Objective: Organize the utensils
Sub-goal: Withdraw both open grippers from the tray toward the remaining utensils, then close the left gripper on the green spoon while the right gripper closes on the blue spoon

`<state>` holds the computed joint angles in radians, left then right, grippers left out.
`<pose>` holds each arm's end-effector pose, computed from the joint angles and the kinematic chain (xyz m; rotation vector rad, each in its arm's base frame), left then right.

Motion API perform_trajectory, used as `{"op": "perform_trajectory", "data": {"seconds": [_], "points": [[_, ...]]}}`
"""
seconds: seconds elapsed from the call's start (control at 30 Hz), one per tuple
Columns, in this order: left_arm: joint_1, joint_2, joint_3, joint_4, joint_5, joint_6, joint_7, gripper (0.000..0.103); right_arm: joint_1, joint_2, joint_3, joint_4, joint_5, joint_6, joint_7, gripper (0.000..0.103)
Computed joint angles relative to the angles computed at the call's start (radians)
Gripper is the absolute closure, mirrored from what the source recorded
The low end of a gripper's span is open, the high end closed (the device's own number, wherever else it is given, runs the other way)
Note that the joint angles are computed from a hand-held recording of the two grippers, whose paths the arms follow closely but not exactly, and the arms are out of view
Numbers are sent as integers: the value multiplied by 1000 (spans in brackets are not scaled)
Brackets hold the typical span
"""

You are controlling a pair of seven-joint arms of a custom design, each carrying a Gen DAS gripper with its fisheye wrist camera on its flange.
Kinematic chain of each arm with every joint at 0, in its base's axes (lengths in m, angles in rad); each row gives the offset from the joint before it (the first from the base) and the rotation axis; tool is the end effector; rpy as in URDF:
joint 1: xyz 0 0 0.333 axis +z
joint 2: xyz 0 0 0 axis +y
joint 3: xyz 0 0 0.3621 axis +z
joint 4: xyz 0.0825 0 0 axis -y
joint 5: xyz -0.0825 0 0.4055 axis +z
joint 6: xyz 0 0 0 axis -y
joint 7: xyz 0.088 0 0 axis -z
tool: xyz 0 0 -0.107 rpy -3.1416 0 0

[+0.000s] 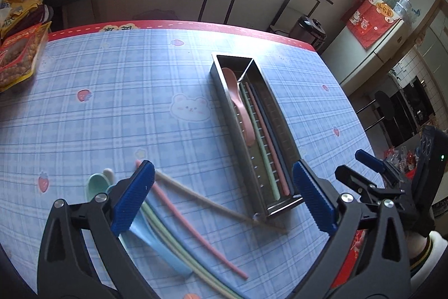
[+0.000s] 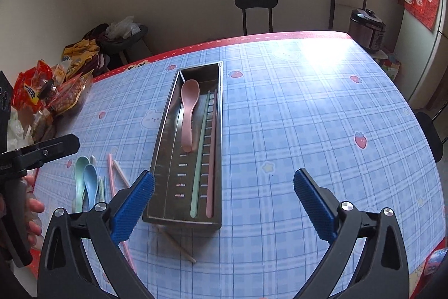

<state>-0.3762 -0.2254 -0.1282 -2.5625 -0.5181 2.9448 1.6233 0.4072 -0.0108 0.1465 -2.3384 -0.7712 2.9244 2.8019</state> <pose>0.4319 -0.2032 0.4389 -1.9430 2.1154 -0.9224 0.4454 0.3270 0.4254 -1.8080 1.7528 -0.4161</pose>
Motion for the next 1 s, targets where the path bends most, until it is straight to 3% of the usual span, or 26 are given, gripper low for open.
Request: {"op": "perform_trajectory", "data": {"seconds": [0.1, 0.27, 0.37, 0.43, 0.53, 0.6, 0.73, 0.87, 1.0], "points": [[57, -84, -34, -96, 99, 5, -68, 6, 21, -2, 17, -14, 42, -15, -36, 6], [117, -216, -60, -243, 238, 0, -168, 6, 54, 20, 32, -37, 121, 40, -95, 6], [158, -273, -87, -310, 327, -18, -216, 6, 88, 47, 35, -20, 130, 16, -108, 6], [140, -297, -63, -350, 343, -17, -232, 6, 112, 65, 40, -4, 147, -17, -142, 6], [110, -322, -14, -394, 337, -20, -254, 6, 111, 94, 86, -14, 444, 35, -432, 6], [116, -334, -14, -414, 347, -23, -279, 6, 140, 110, 81, 5, 468, 8, -473, 6], [113, -349, 8, -429, 350, -38, -306, 6, 130, 146, 135, 37, 745, -17, -706, 6], [111, -380, 40, -449, 345, -23, -307, 6, 175, 171, 113, 78, 763, -32, -767, 8], [101, -395, 89, -451, 344, -19, -263, 6, 196, 210, 110, 141, 783, -60, -851, 27]]}}
